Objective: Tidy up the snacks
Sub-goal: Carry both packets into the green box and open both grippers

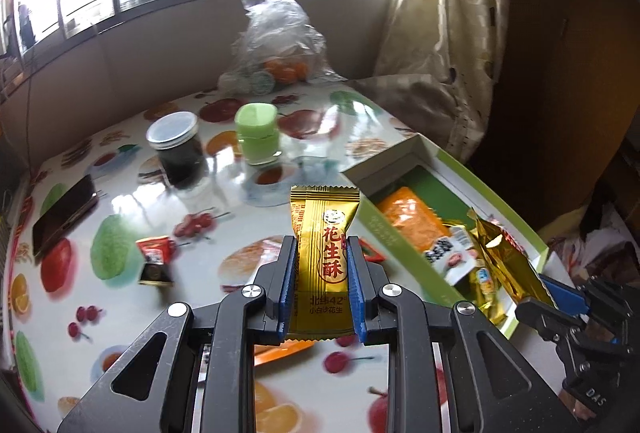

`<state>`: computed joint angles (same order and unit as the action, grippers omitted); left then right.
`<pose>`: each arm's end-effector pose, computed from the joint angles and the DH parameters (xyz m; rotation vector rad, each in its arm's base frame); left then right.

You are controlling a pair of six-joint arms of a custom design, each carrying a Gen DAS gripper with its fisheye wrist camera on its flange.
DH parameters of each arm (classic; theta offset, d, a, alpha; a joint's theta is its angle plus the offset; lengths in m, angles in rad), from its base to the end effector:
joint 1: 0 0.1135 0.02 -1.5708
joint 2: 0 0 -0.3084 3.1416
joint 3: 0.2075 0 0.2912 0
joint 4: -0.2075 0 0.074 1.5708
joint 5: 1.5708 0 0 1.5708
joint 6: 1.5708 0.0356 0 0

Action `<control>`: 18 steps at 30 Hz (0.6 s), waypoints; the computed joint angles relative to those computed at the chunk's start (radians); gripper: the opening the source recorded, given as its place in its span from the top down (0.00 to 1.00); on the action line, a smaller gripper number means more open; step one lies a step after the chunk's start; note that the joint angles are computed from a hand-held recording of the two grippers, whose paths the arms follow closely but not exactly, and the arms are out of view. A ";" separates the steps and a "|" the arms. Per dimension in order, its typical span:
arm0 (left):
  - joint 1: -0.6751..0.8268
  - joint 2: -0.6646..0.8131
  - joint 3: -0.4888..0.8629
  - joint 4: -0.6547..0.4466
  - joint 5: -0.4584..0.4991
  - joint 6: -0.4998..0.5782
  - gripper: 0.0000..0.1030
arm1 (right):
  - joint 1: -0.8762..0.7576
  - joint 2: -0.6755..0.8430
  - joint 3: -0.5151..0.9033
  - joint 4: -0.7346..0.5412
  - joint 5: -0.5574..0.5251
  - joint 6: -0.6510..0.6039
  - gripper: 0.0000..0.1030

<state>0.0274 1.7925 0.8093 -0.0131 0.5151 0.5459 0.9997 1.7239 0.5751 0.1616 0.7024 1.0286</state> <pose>0.3531 -0.0079 0.1223 0.8035 2.2941 -0.4099 0.1784 0.2351 0.0985 0.2803 2.2477 0.1383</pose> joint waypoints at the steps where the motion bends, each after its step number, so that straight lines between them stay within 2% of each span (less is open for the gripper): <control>1: -0.011 -0.005 -0.007 0.002 -0.002 -0.004 0.76 | -0.001 -0.008 -0.010 -0.004 0.004 0.008 0.79; 8: -0.088 -0.030 -0.045 0.015 -0.010 -0.039 0.76 | -0.021 -0.056 -0.082 0.001 0.018 0.042 0.79; 18: -0.192 -0.023 -0.059 0.011 -0.024 -0.100 0.76 | -0.087 -0.068 -0.156 0.057 -0.015 0.042 0.79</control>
<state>-0.1649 1.7694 0.7505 -0.0026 0.4916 0.4458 0.9125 1.6560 0.4190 0.2185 0.6877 1.0708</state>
